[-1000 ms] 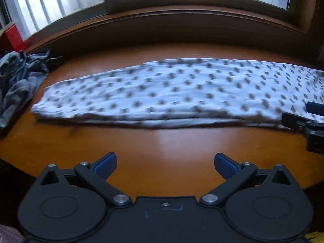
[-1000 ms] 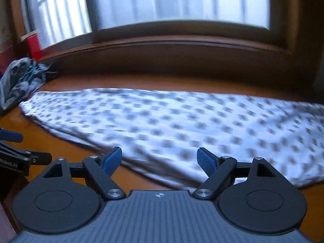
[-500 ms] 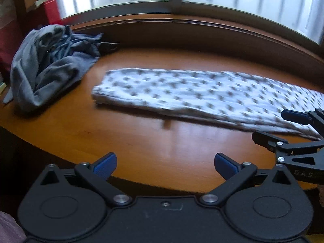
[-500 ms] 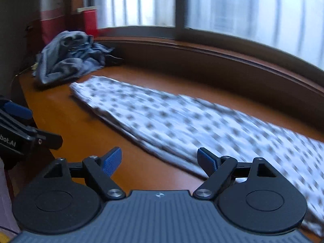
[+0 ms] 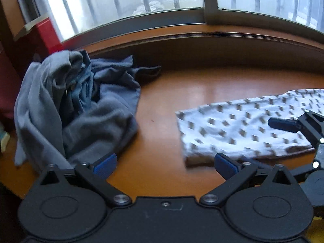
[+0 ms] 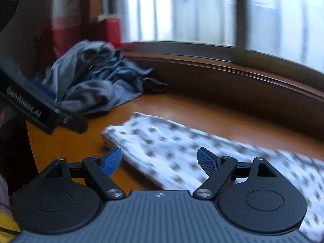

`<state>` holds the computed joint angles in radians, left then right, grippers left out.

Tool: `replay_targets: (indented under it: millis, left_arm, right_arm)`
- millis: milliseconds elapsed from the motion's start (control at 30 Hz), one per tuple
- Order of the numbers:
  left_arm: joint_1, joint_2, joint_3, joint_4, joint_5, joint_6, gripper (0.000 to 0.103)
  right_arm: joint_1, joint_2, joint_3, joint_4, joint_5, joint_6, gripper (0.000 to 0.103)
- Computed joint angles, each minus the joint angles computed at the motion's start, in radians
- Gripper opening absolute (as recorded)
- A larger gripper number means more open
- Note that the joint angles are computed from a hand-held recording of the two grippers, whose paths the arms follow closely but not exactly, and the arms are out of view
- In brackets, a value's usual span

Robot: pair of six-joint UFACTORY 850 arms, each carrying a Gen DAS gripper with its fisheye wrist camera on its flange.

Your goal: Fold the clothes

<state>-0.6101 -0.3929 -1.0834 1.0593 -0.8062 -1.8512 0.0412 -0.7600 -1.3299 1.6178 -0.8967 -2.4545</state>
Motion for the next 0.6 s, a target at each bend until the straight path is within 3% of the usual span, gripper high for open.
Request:
replay_targets:
  millis: [233, 467, 600]
  left_arm:
    - [0.127, 0.066, 0.097, 0.206, 0.276, -0.018, 0.103]
    - [0.252, 0.127, 0.162, 0.462, 0.506, 0.026, 0.103]
    - [0.307, 0.121, 0.171, 0.606, 0.616, -0.032, 0.103]
  right_arm:
    - [0.082, 0.041, 0.068, 0.124, 0.159, -0.035, 0.084]
    - [0.193, 0.098, 0.178, 0.487, 0.276, -0.231, 0.084]
    - [0.253, 0.117, 0.228, 0.725, 0.336, -0.350, 0.084]
